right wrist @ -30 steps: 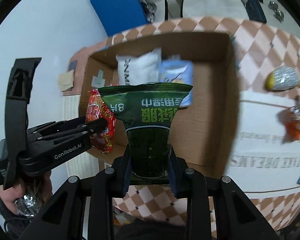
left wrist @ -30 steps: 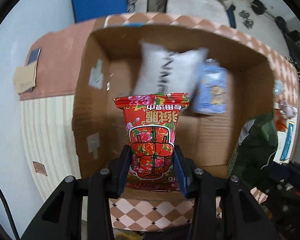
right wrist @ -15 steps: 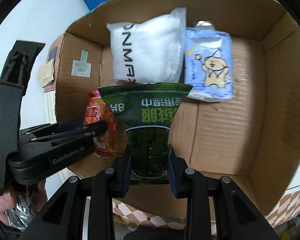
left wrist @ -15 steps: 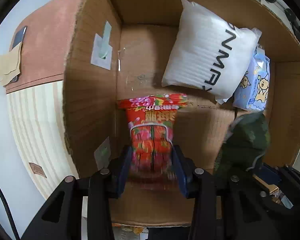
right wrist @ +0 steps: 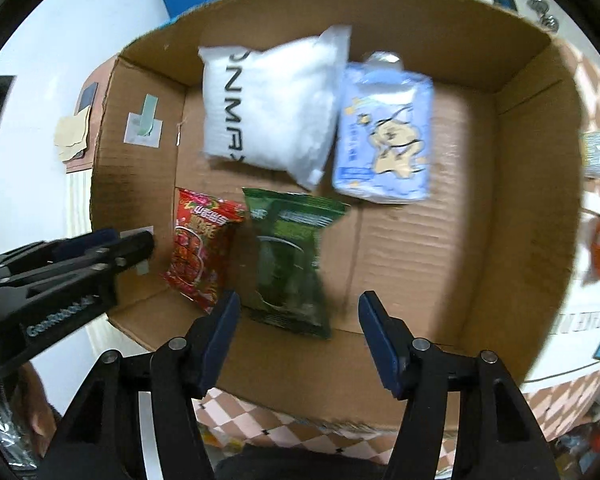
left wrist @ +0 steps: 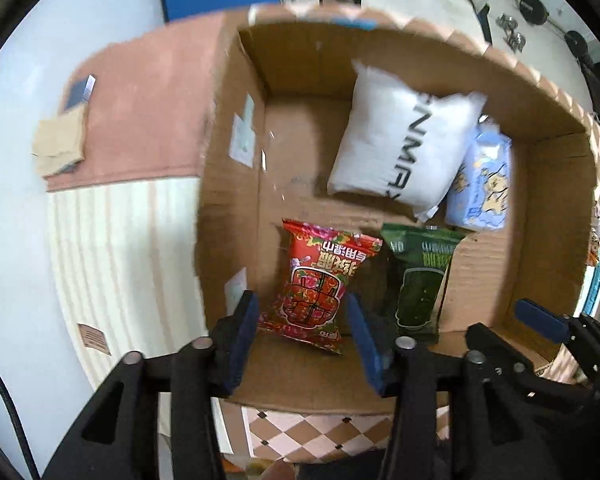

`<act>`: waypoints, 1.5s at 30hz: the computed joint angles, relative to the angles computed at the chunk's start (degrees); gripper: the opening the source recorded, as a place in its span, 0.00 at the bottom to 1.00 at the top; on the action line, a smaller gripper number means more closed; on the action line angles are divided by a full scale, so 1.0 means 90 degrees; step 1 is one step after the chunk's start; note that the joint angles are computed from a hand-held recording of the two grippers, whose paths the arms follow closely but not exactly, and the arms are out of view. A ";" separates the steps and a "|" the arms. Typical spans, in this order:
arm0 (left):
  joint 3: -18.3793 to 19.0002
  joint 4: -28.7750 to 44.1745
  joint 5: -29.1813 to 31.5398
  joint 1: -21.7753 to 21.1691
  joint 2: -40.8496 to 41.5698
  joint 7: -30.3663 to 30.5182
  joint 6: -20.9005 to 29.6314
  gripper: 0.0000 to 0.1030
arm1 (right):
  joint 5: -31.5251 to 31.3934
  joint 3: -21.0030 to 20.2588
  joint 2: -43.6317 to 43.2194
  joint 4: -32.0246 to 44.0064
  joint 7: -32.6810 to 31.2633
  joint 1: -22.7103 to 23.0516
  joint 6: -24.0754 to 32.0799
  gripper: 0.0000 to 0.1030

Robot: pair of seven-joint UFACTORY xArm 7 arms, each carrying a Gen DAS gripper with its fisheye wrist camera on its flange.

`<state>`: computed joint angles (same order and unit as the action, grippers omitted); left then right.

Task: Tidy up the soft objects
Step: 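Lower both snack bags into the box and open both tools, then grasp the silver glitter pouch with left tool while right tool grasps the panda bag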

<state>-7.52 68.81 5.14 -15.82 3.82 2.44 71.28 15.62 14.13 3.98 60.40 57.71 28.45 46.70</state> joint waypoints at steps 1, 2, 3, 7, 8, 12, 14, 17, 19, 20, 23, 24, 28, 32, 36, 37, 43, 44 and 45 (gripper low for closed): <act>-0.0010 -0.0184 -0.0001 -0.0009 -0.0246 -0.0018 -0.0123 0.53 | -0.0141 0.0005 -0.0153 -0.0039 0.0115 0.0024 0.0099 0.63; -0.0033 -0.0358 -0.0012 -0.0026 -0.0498 -0.0049 -0.0229 0.54 | -0.0203 -0.0020 -0.0371 -0.0141 0.0121 -0.0001 0.0219 0.64; -0.0031 -0.0491 -0.0025 -0.0015 -0.0711 -0.0033 -0.0311 0.56 | -0.0279 -0.0020 -0.0646 -0.0322 0.0194 -0.0008 0.0323 0.68; -0.0097 -0.0963 -0.0089 -0.0022 -0.1419 -0.0051 -0.0638 0.63 | -0.0620 0.0112 -0.1295 -0.0591 0.0708 0.0039 0.0598 0.76; -0.0111 -0.1098 -0.0111 -0.0030 -0.1626 -0.0041 -0.0712 0.65 | -0.0673 0.0140 -0.1431 -0.0668 0.0797 0.0044 0.0638 0.76; -0.0178 -0.1438 -0.0229 -0.0056 -0.2195 -0.0144 -0.0912 0.81 | -0.1039 0.0316 -0.1957 -0.0721 0.1241 0.0060 0.1085 0.81; -0.0174 -0.1575 -0.0329 -0.0056 -0.2509 -0.0174 -0.0928 0.92 | -0.1254 0.0425 -0.2138 -0.0673 0.1467 0.0062 0.1278 0.91; -0.0187 -0.1694 -0.0389 -0.0040 -0.2857 -0.0218 -0.0914 0.93 | -0.1579 0.0585 -0.2339 -0.0520 0.1720 0.0077 0.1702 0.96; -0.0188 -0.1798 -0.0430 -0.0025 -0.3080 -0.0253 -0.0952 0.93 | -0.1788 0.0704 -0.2424 -0.0400 0.1904 0.0087 0.1962 1.00; -0.0191 -0.1840 -0.0460 -0.0022 -0.3193 -0.0277 -0.0949 0.95 | -0.1882 0.0755 -0.2456 -0.0343 0.1975 0.0095 0.2065 1.00; -0.0218 -0.1934 -0.0485 -0.0008 -0.3459 -0.0330 -0.0947 0.98 | -0.2132 0.0896 -0.2544 -0.0152 0.2134 0.0138 0.2376 1.00; -0.0234 -0.1956 -0.0480 -0.0005 -0.3541 -0.0346 -0.0934 0.98 | -0.2191 0.0930 -0.2578 -0.0103 0.2172 0.0151 0.2444 1.00; -0.0266 -0.1921 -0.0551 -0.0023 -0.3764 -0.0403 -0.0790 0.99 | -0.2241 0.0975 -0.2777 -0.0052 0.2191 0.0203 0.2459 1.00; -0.0414 -0.1724 -0.0549 -0.0093 -0.3810 -0.0467 -0.0689 0.99 | -0.1961 0.0862 -0.3225 -0.0428 0.2108 0.0215 0.2097 1.00; -0.0833 -0.1409 -0.0209 -0.0255 -0.3538 -0.0571 -0.0794 0.99 | -0.1613 0.0705 -0.4071 -0.1097 0.2069 0.0126 0.2081 1.00; -0.1001 -0.1265 -0.0067 -0.0330 -0.3360 -0.0604 -0.0836 0.99 | -0.1509 0.0626 -0.4399 -0.1332 0.2057 0.0093 0.2174 1.00; -0.1740 -0.0147 0.0901 -0.0957 -0.1786 -0.0798 -0.1099 0.99 | -0.1315 0.0090 -0.6661 -0.2617 0.1889 -0.0408 0.3501 1.00; -0.1859 0.0152 0.1139 -0.1088 -0.1396 -0.0886 -0.1065 0.99 | -0.1321 -0.0056 -0.7068 -0.2837 0.1832 -0.0523 0.3733 1.00; -0.1950 0.0471 0.1343 -0.1238 -0.0994 -0.0946 -0.1012 0.99 | -0.1350 -0.0262 -0.7565 -0.3109 0.1785 -0.0670 0.3990 1.00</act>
